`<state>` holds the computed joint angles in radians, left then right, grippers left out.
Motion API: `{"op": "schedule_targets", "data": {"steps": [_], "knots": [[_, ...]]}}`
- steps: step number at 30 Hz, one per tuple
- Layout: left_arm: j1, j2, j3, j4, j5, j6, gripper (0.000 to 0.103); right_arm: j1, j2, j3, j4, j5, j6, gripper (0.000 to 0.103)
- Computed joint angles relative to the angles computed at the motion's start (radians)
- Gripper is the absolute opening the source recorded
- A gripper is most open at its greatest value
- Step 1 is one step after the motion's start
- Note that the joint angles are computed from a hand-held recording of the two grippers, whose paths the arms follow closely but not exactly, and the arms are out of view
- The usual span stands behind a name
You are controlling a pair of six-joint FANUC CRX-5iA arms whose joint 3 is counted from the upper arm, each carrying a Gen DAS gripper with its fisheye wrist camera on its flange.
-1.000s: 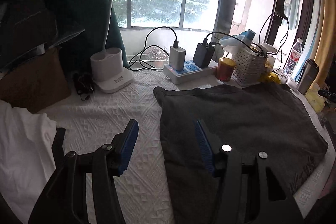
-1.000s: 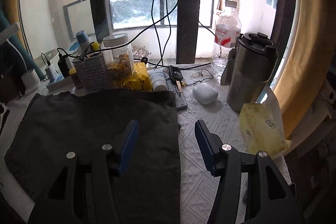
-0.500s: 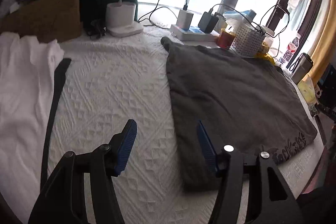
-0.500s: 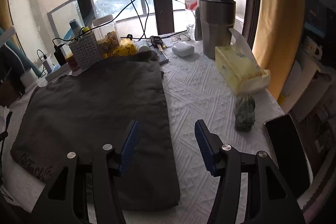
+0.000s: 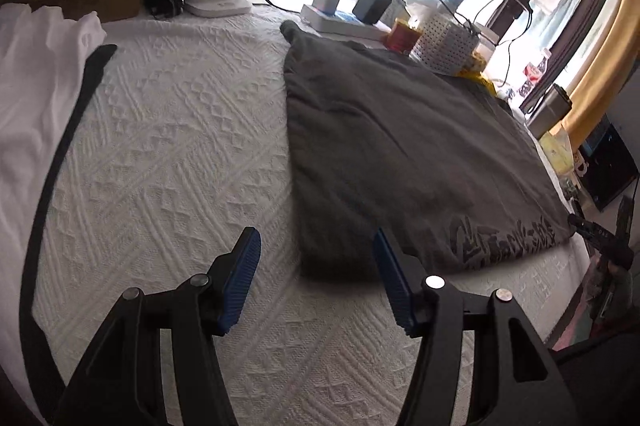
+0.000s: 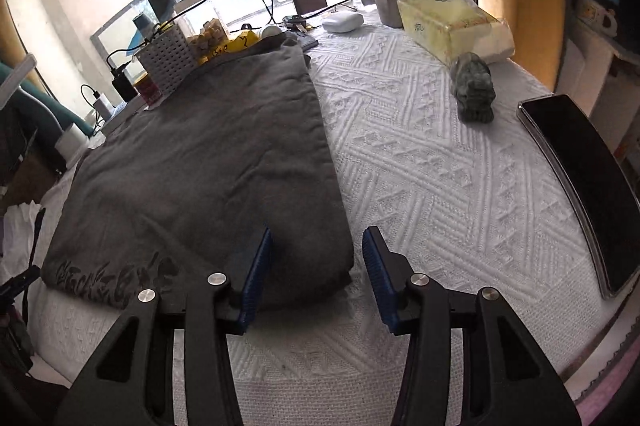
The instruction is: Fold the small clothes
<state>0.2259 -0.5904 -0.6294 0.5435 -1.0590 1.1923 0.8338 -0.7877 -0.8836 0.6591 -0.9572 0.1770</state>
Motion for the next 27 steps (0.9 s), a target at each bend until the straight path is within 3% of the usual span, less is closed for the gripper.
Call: {"op": "schedule_targets", "data": {"steps": [4, 6, 10, 11, 12, 13, 14, 17, 27], "knots": [[-0.047, 0.003, 0.027, -0.066, 0.022, 0.038, 0.058, 0.029, -0.055, -0.035, 0.005, -0.013, -0.032, 0.048], [-0.071, 0.001, 0.031, -0.098, 0.046, 0.054, 0.058, 0.045, -0.073, -0.048, 0.012, -0.015, -0.046, 0.035], [-0.123, 0.013, 0.059, -0.175, 0.066, 0.115, 0.058, 0.030, -0.077, -0.063, 0.015, 0.042, -0.041, 0.033], [-0.125, 0.012, 0.057, -0.177, 0.070, 0.112, 0.053, 0.020, -0.074, -0.064, 0.012, 0.058, -0.037, 0.025], [-0.129, 0.013, 0.058, -0.180, 0.069, 0.114, 0.029, 0.007, -0.071, -0.067, 0.009, 0.075, -0.032, 0.017], [-0.127, 0.016, 0.058, -0.168, 0.057, 0.105, 0.012, -0.003, -0.075, -0.075, 0.010, 0.096, -0.033, 0.016], [-0.127, 0.017, 0.058, -0.160, 0.046, 0.106, 0.008, -0.010, -0.084, -0.082, 0.009, 0.111, -0.032, 0.013], [-0.140, 0.005, 0.074, -0.189, 0.018, 0.131, 0.007, 0.008, -0.105, -0.088, 0.020, 0.104, -0.022, 0.010], [-0.103, -0.073, 0.106, -0.181, -0.122, 0.103, 0.006, 0.156, -0.134, -0.056, 0.079, -0.128, -0.021, 0.009]]}}
